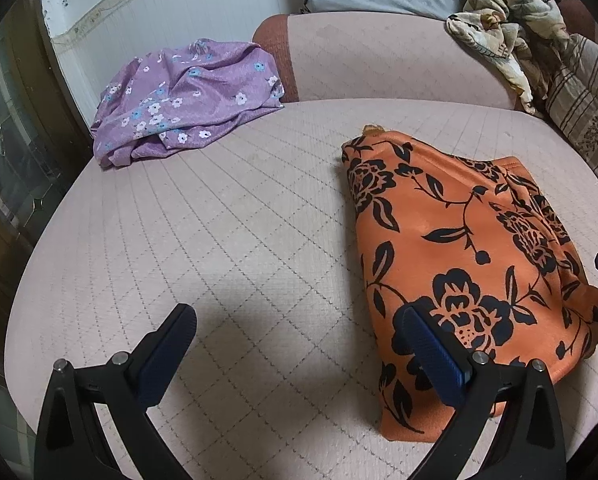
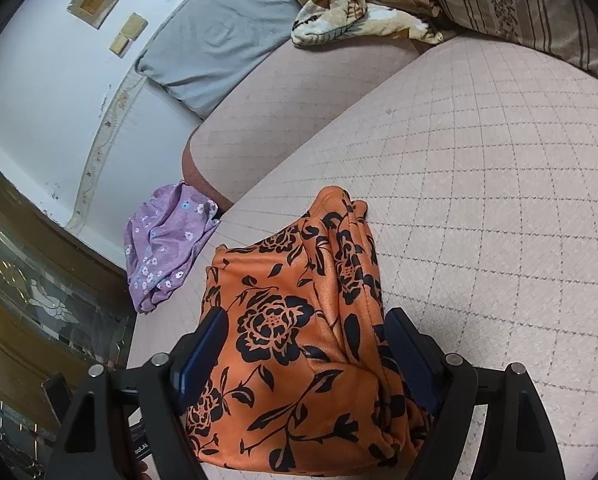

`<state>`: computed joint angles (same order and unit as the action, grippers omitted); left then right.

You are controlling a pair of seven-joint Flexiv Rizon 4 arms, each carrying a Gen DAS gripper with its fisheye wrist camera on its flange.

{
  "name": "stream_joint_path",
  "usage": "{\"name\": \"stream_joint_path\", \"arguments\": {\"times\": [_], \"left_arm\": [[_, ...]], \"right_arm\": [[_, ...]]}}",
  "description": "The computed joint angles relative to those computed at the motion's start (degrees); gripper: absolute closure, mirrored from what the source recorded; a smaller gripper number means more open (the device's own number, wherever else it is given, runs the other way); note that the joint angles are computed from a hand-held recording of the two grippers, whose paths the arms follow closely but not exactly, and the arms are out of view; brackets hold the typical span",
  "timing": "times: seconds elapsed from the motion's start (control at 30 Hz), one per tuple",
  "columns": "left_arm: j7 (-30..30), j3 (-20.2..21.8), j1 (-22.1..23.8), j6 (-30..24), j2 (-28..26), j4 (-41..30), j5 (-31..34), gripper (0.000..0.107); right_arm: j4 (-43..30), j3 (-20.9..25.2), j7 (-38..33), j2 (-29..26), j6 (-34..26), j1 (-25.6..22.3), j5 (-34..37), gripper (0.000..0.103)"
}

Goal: Fold small clothes
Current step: 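Lower the open right tool onto the edge of the folded orange blouse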

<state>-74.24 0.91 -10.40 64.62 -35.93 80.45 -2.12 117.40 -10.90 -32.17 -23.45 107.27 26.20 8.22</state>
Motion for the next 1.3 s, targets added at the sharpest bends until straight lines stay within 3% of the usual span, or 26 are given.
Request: {"name": "stream_joint_path", "arguments": {"times": [0.47, 0.93, 1.07, 1.17, 1.23, 1.3], "left_arm": [[-0.69, -0.24, -0.21, -3.01, -2.17, -2.94, -0.11, 0.004], [2.94, -3.06, 1.49, -3.29, -3.89, -4.12, -3.20, 0.004], [6.61, -5.39, 3.06, -3.82, -4.59, -4.08, -6.23, 0.004], [7.38, -6.55, 4.31, -9.87, -5.56, -6.53, -10.07, 0.004], [6.37, -6.73, 4.78, -15.35, -6.57, -9.24, -12.27, 0.004], [6.41, -6.53, 4.67, -17.16, -7.03, -10.62, -12.63, 0.004]], "right_arm": [[-1.67, 7.66, 1.80, -1.59, -0.16, -7.60, -3.06, 0.020], [-3.09, 10.61, 3.51, -3.12, -2.07, -10.81, -6.03, 0.020], [-3.66, 15.63, 4.59, -4.09, -2.49, -15.59, -7.56, 0.020], [-4.20, 19.23, 5.64, -5.07, -2.86, -19.12, -8.84, 0.020], [-3.79, 16.13, 6.15, -4.63, -2.64, -16.71, -8.35, 0.020], [-2.80, 10.71, 5.77, -4.01, -0.04, -11.97, -6.64, 0.022]]}}
